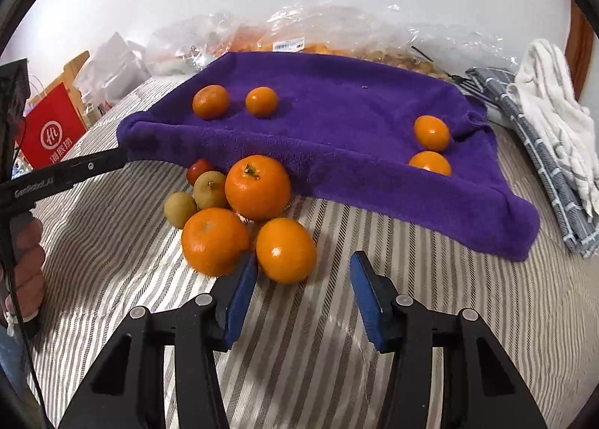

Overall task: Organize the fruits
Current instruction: 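Grasp another orange with the right tool while the left tool grasps a greenish fruit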

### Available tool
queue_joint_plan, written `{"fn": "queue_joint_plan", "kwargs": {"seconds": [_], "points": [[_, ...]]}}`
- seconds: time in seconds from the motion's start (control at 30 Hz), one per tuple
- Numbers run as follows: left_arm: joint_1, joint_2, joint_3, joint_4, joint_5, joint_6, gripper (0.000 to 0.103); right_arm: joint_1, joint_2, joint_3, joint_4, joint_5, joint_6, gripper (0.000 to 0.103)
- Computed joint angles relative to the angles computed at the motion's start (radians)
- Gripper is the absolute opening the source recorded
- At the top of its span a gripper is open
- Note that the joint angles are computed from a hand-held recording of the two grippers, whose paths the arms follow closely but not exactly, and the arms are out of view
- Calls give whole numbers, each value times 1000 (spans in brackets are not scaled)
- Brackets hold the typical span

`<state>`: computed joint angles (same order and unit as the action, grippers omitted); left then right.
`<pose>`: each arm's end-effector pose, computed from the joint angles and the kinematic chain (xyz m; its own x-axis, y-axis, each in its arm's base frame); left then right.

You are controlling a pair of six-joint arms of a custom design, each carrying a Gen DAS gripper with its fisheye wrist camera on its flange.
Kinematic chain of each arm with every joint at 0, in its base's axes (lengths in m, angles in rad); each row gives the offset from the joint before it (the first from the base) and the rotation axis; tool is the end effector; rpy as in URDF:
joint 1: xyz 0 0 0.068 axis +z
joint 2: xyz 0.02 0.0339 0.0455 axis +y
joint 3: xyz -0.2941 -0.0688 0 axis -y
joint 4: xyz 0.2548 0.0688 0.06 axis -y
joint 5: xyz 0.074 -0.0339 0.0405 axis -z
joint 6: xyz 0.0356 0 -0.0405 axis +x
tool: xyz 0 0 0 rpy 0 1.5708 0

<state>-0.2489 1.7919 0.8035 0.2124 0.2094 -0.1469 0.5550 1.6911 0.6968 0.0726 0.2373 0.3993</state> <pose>0.3397 -0.0940 0.1444 -0.7279 0.0373 -0.6847 0.2812 0.9269 -0.2485 0.2680 0.1563 0.1380 -0.7760 -0.0365 -0.6297 -0.0974 0.9933 0.0625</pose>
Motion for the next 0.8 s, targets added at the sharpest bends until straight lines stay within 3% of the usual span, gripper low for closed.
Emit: {"fn": "queue_joint_plan", "kwargs": {"seconds": [0.03,0.1,0.27,0.4,0.63,0.8], "points": [[-3,4,6,-10,-1,3,54,-6,11,8,3,-8,-10,47],[-12,11,19,-31,-16,7,54,-8,26,21,5,-9,-23,33],[-9,27,39,-62,-11,6,54,-16,8,-2,31,-6,-41,34],[-4,34,47,-78,-8,8,54,-44,-46,-50,34,60,-50,34],[-34,37,65,-111,-77,38,54,-163,-100,-113,22,47,-57,34],[-43,18,69,-154,4,38,49,-223,-106,-140,56,-12,-52,34]]}}
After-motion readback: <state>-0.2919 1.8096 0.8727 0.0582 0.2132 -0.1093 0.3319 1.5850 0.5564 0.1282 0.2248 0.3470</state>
